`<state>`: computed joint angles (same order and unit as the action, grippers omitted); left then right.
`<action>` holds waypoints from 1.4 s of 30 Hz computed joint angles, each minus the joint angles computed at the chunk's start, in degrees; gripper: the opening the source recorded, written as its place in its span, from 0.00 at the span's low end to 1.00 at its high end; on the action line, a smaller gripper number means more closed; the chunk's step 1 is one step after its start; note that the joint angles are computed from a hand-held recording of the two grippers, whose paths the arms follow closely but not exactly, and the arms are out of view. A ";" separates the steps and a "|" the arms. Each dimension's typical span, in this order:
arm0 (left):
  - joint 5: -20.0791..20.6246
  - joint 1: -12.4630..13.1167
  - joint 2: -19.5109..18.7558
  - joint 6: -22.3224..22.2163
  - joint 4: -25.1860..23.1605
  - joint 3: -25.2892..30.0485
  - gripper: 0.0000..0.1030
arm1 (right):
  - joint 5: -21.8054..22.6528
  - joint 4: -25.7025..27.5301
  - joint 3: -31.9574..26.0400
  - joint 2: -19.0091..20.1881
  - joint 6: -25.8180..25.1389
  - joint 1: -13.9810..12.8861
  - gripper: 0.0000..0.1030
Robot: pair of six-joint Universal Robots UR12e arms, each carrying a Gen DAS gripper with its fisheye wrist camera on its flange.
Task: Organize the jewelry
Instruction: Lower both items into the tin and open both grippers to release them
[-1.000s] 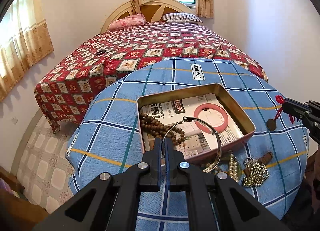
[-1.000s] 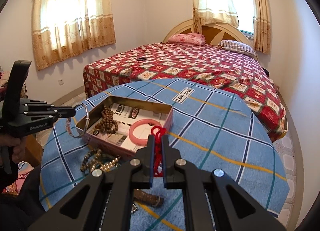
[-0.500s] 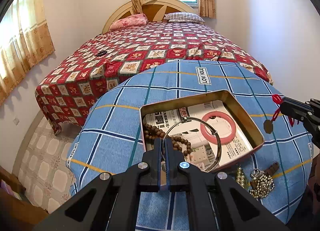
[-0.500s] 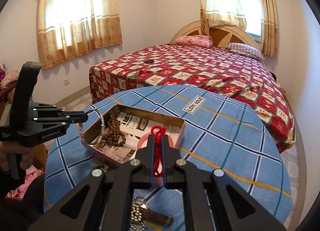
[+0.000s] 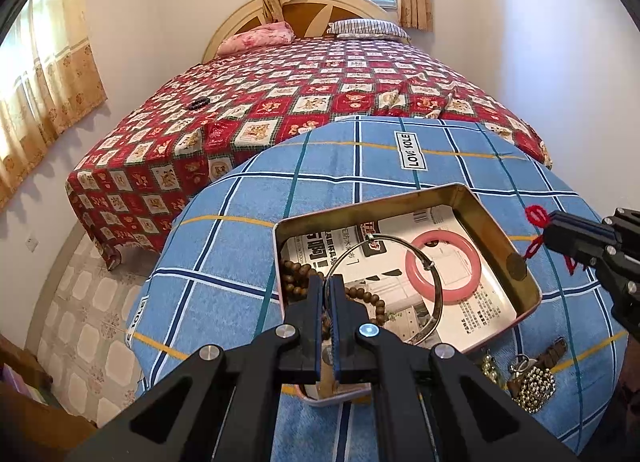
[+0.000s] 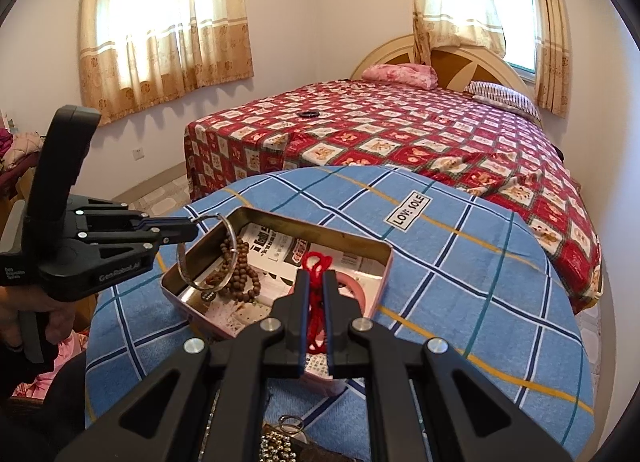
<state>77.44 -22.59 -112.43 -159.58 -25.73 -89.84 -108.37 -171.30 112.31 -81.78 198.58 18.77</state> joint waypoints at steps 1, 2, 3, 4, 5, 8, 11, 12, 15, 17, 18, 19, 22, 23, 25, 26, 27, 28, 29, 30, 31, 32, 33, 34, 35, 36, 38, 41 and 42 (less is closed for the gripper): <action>0.23 -0.08 -0.20 -0.06 -0.06 0.20 0.02 | 0.07 0.17 -0.07 0.12 0.00 -0.03 0.08; 0.36 -0.15 -0.46 -0.12 -0.36 0.52 0.02 | 0.15 0.32 -0.16 0.20 0.01 -0.11 0.08; 0.52 -0.24 -0.64 -0.19 -0.45 0.70 0.02 | 0.29 0.49 -0.22 0.28 0.07 -0.18 0.08; 0.67 -0.29 -0.76 -0.21 -0.46 0.81 0.02 | 0.36 0.68 -0.27 0.39 0.14 -0.25 0.08; 0.88 -0.36 -0.96 -0.21 -0.57 1.00 0.02 | 0.49 0.87 -0.31 0.47 0.21 -0.32 0.08; 1.24 -0.52 -1.29 0.01 -1.08 1.23 0.02 | 0.76 1.29 -0.41 0.70 0.46 -0.42 0.08; 1.59 -0.65 -1.43 0.38 -1.47 1.16 0.02 | 1.07 2.09 -0.53 1.00 0.64 -0.54 0.08; 1.75 -0.68 -1.45 0.53 -1.48 1.09 0.02 | 1.09 2.28 -0.56 1.10 0.66 -0.56 0.08; 1.81 -0.65 -1.52 0.59 -1.77 0.99 0.02 | 1.14 2.96 -0.69 1.44 1.08 -0.64 0.08; 1.82 -0.60 -1.52 0.72 -1.94 0.97 0.03 | 1.15 3.32 -0.80 1.62 1.30 -0.72 0.08; 1.87 -0.61 -1.52 0.85 -2.01 0.93 0.03 | 1.22 3.40 -0.83 1.70 1.38 -0.75 0.08; 1.92 -0.63 -1.53 0.96 -2.18 0.94 0.03 | 1.26 3.51 -0.84 1.73 1.47 -0.77 0.08; 1.90 -0.62 -1.48 1.17 -2.41 0.82 0.03 | 1.42 3.83 -0.90 1.87 1.75 -0.85 0.08; 1.92 -0.61 -1.46 1.28 -2.42 0.76 0.03 | 1.45 3.96 -0.95 1.95 1.81 -0.85 0.08; 2.18 -0.60 -1.41 1.32 -2.34 0.54 0.03 | 1.55 4.27 -1.00 2.02 1.88 -0.85 0.08; 2.34 -0.59 -1.37 1.42 -2.23 0.39 0.03 | 1.53 4.36 -0.99 2.07 1.89 -0.86 0.08; 2.42 -0.57 -1.35 1.41 -2.24 0.29 0.03 | 1.43 4.56 -1.00 2.08 1.93 -0.83 0.08; 2.45 -0.53 -1.35 1.37 -2.34 0.22 0.03 | 1.35 4.67 -1.05 2.15 1.99 -0.78 0.08; 2.48 -0.49 -1.33 1.44 -2.45 0.11 0.03 | 1.28 4.77 -1.07 2.19 2.02 -0.73 0.08; 2.57 -0.51 -1.35 1.47 -2.53 0.08 0.03 | 1.21 4.97 -1.09 2.22 2.06 -0.71 0.08; 2.65 -0.50 -1.35 1.52 -2.58 0.01 0.03 | 1.23 5.05 -1.07 2.24 2.10 -0.72 0.08; 2.68 -0.50 -1.36 1.52 -2.59 0.00 0.03 | 1.24 5.11 -1.03 2.24 2.13 -0.76 0.08; 2.74 -0.48 -1.36 1.57 -2.52 -0.08 0.03 | 1.25 5.28 -1.03 2.27 2.17 -0.76 0.08; 2.79 -0.48 -1.37 1.64 -2.53 -0.10 0.03 | 1.33 5.51 -1.09 2.34 2.15 -0.83 0.08; 2.78 -0.49 -1.43 1.65 -2.64 -0.03 0.03 | 1.33 5.70 -1.12 2.35 2.14 -0.85 0.08; 2.78 -0.48 -1.42 1.72 -2.68 -0.05 0.03 | 1.29 5.80 -1.12 2.38 2.13 -0.86 0.08; 2.89 -0.48 -1.40 2.00 -2.79 -0.14 0.03 | 1.20 6.26 -1.22 2.46 2.15 -0.87 0.08; 2.93 -0.44 -1.42 2.04 -3.03 -0.24 0.03 | 1.11 6.39 -1.18 2.52 2.24 -0.85 0.09; 2.92 -0.40 -1.42 1.98 -3.07 -0.29 0.03 | 1.12 6.48 -1.15 2.51 2.27 -0.83 0.09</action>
<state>80.36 -22.99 -113.85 -157.60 -28.80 -90.13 -107.25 -164.81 111.16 -79.27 200.85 17.94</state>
